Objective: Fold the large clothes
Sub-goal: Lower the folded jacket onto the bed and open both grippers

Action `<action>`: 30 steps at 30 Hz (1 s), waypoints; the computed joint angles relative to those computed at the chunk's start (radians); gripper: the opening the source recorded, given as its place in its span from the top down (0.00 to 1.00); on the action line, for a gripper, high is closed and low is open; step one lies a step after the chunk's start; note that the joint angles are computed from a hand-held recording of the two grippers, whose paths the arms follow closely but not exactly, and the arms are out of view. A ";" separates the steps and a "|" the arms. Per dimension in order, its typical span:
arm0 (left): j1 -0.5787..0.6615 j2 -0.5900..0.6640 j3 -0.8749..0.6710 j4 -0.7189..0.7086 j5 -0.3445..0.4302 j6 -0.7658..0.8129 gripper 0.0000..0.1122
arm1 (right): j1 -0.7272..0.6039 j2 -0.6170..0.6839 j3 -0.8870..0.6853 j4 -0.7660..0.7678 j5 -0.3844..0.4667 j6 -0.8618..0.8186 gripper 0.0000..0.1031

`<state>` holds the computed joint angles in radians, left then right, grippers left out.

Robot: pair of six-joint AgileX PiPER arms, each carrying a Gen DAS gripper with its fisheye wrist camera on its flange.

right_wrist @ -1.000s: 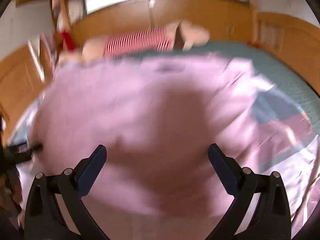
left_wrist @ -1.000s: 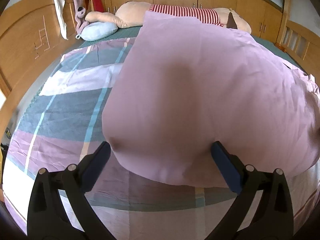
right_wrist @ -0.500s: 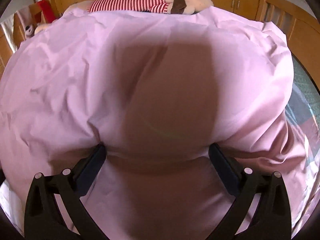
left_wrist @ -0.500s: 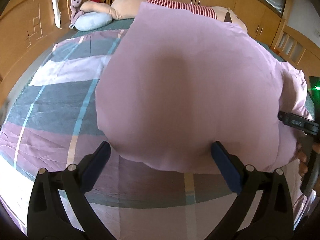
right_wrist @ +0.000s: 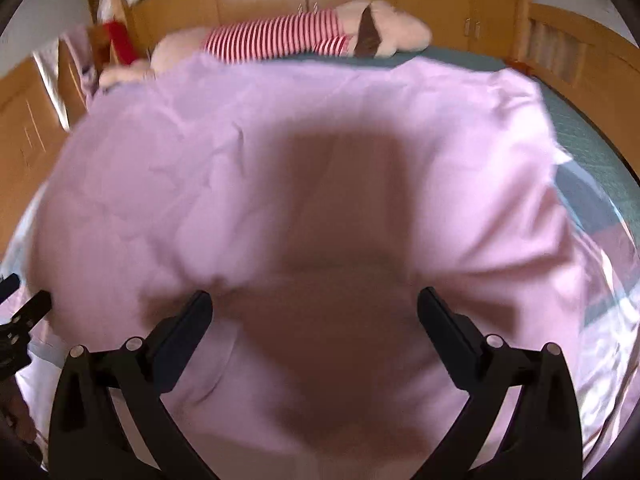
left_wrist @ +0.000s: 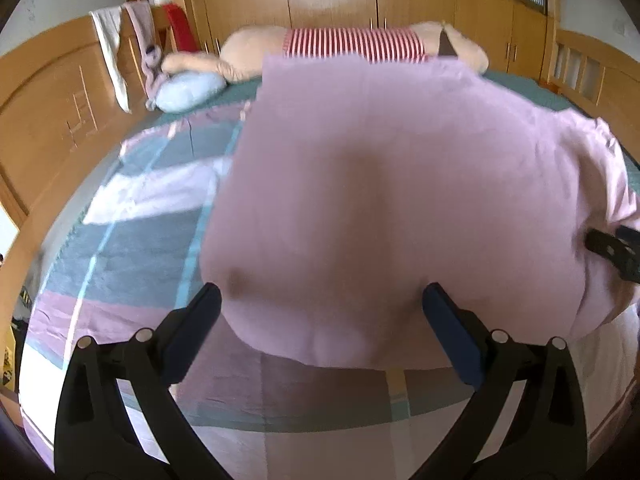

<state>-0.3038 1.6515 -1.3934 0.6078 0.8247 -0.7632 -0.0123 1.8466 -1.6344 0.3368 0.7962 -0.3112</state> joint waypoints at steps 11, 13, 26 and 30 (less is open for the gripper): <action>-0.176 -0.170 -0.054 -0.090 0.116 -0.038 0.10 | -0.076 -0.394 0.397 0.098 -0.066 0.014 0.01; -0.222 -0.193 -0.081 -0.091 0.123 -0.047 0.10 | -0.067 -0.446 0.409 0.065 -0.085 0.046 0.01; -0.463 -0.204 -0.147 0.187 0.340 -0.187 0.10 | 0.007 -0.627 0.442 -0.112 -0.030 0.156 0.01; -0.487 -0.248 -0.118 0.215 0.344 -0.214 0.10 | 0.060 -0.660 0.440 -0.158 -0.029 0.206 0.01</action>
